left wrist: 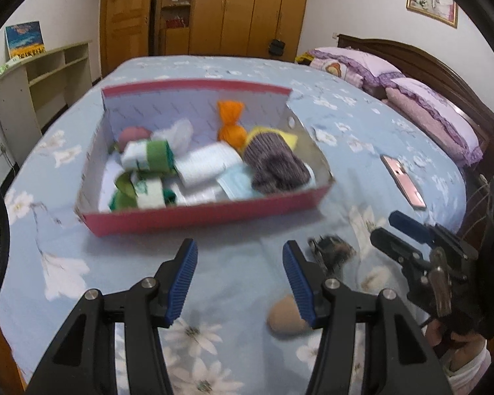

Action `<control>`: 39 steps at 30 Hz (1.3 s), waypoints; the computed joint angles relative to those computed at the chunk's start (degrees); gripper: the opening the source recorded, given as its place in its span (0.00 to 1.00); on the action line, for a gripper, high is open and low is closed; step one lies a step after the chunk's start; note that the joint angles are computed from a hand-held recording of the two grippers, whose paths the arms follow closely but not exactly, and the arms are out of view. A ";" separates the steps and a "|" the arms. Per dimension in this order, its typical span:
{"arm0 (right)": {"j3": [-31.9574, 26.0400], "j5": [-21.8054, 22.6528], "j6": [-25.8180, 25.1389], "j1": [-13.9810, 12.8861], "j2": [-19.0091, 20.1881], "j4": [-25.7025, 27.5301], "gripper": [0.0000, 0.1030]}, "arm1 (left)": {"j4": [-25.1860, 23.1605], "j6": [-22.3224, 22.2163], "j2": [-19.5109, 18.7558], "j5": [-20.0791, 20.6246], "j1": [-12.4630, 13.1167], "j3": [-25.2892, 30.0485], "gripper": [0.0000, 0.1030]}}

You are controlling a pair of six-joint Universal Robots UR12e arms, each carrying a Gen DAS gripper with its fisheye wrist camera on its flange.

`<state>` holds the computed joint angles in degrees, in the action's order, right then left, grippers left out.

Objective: Organize soft objects
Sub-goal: 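Move the left tool to the tan round sponge while the right tool approaches the patterned pouch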

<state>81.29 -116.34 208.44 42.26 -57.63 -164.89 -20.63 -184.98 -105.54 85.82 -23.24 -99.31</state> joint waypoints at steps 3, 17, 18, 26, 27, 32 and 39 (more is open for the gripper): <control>0.61 0.09 0.62 0.08 -0.32 0.13 0.50 | -1.57 0.73 0.01 -1.46 -0.32 -0.32 0.55; 1.88 0.57 1.06 0.08 -0.75 -0.78 0.50 | -4.91 3.52 -1.07 -1.26 -2.14 -0.30 0.55; 2.09 0.85 1.13 0.01 -0.79 -1.21 0.50 | -4.85 3.75 -1.17 -1.05 -2.31 -0.27 0.55; 3.60 2.35 2.47 -0.52 -1.34 -3.63 0.50 | -6.87 4.58 -1.84 -5.34 -2.71 -0.04 0.55; 3.78 2.47 2.56 -0.56 -1.40 -4.01 0.50 | -6.62 4.72 -1.94 -5.18 -2.91 -0.03 0.54; 4.03 2.78 2.76 -0.63 -1.39 -4.56 0.50 | -3.76 7.01 -2.10 -4.18 -3.59 -0.75 0.40; 4.45 3.62 3.88 -0.87 -1.47 -4.45 0.50 | -2.76 7.10 -1.83 -4.72 -3.31 -0.98 0.36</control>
<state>85.73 -112.72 212.32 41.39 -59.10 -169.34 -23.38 -177.89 -107.37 81.11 -26.55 -100.28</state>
